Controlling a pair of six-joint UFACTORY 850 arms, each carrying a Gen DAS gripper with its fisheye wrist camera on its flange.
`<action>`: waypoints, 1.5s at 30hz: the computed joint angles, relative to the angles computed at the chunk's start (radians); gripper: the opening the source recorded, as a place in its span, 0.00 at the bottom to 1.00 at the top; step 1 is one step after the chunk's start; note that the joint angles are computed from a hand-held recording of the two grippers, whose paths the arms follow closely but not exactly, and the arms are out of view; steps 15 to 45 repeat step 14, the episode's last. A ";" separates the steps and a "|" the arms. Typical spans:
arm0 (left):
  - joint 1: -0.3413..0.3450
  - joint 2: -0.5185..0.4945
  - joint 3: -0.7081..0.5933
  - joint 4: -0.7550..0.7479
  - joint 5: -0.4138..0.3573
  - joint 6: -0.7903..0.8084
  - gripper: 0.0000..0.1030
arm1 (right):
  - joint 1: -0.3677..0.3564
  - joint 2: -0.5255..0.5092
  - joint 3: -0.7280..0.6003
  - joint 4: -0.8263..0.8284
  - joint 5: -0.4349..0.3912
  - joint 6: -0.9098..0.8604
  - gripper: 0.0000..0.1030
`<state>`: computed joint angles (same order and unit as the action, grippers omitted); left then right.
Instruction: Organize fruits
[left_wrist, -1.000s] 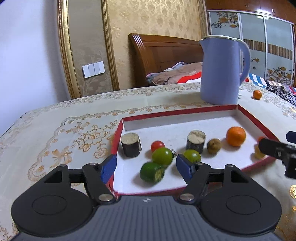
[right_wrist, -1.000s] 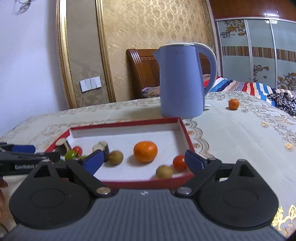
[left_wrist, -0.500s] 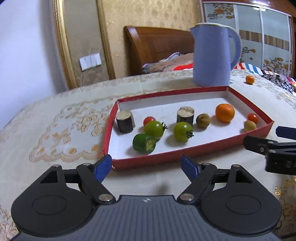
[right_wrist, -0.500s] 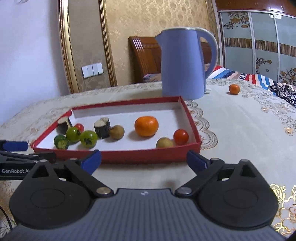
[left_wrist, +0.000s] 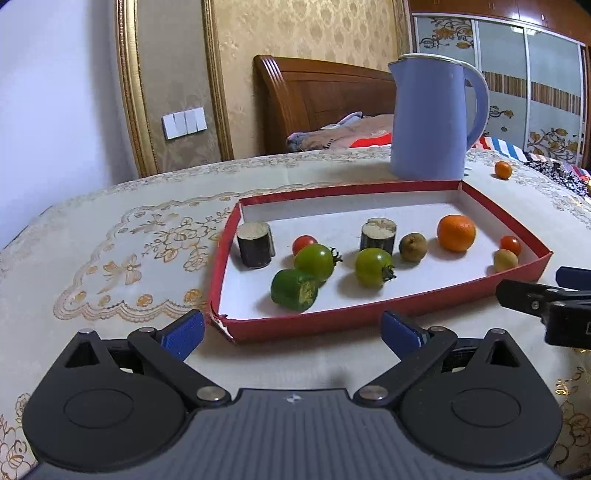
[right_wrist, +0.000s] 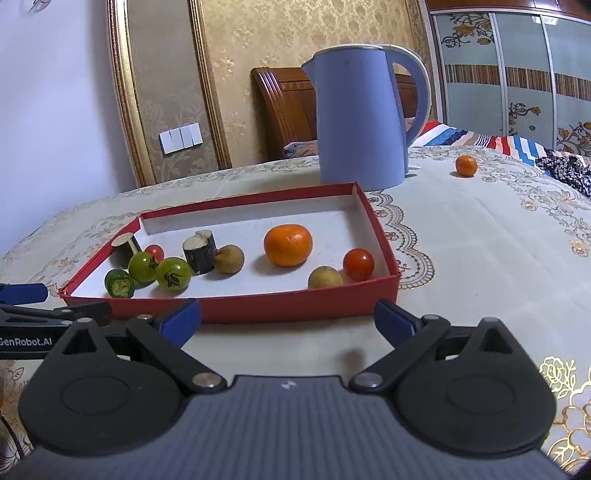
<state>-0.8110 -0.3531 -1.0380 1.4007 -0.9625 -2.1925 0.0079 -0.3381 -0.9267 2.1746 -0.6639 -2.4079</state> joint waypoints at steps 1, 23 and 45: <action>-0.001 -0.003 -0.002 -0.003 -0.004 0.006 0.99 | 0.000 -0.001 -0.001 -0.001 -0.001 0.003 0.97; -0.005 -0.029 -0.022 -0.026 -0.023 0.066 0.99 | 0.000 -0.003 -0.005 -0.013 0.005 0.015 0.99; -0.005 -0.029 -0.022 -0.026 -0.023 0.066 0.99 | 0.000 -0.003 -0.005 -0.013 0.005 0.015 0.99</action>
